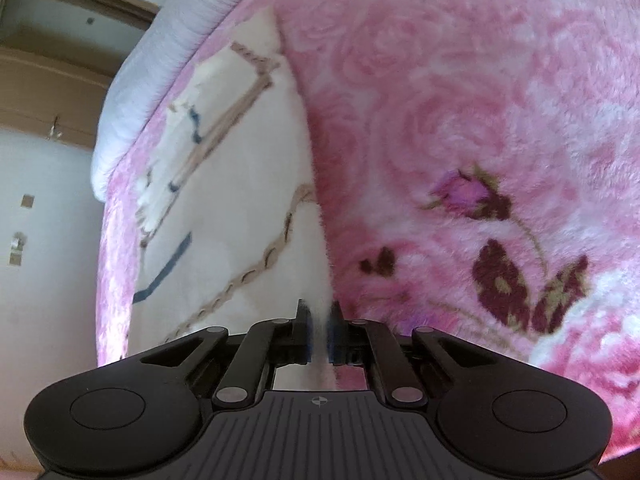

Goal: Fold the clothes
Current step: 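Lift the hem with both grippers and fold it toward the collar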

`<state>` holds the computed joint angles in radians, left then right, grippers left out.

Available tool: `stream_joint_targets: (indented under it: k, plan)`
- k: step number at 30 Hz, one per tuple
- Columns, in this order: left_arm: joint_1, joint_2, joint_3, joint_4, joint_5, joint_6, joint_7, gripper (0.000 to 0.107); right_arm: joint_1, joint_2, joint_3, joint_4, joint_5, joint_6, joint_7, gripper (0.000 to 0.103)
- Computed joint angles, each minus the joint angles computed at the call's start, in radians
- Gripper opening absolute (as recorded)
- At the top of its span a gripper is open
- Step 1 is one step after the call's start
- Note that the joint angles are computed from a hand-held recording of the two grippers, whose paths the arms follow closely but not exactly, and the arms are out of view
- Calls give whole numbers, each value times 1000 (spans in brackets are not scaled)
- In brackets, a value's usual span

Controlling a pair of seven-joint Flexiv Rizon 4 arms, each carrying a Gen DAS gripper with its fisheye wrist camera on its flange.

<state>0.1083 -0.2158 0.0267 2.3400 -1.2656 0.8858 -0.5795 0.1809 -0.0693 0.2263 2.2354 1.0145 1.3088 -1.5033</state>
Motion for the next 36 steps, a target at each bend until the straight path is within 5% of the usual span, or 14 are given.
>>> stream_joint_targets:
  k: [10, 14, 19, 26, 29, 30, 32, 36]
  plan:
    - [83, 210, 138, 194, 295, -104, -200, 5, 72, 293, -5, 222, -90, -229, 261, 5]
    - [96, 247, 139, 176, 317, -160, -246, 5, 109, 341, -57, 233, -111, -292, 304, 5]
    - [45, 169, 62, 25, 74, -171, -144, 5, 127, 236, -156, 57, -94, -236, 86, 5]
    - [1, -192, -89, -382, -227, -81, -66, 10, 88, -108, -170, -326, -32, -29, -158, 5]
    - [-13, -326, -129, -542, -184, 20, -156, 27, 137, -280, -220, -453, -178, 45, 31, 7]
    - [-11, -352, -135, -574, -139, 38, -174, 27, 156, -325, -249, -486, -234, 37, 113, 17]
    - [-6, -396, -140, -629, -38, 62, -206, 32, 191, -358, -307, -485, -346, 7, 253, 38]
    - [18, -448, -133, -671, 152, 40, -271, 36, 183, -379, -303, -447, -440, 10, 325, 44]
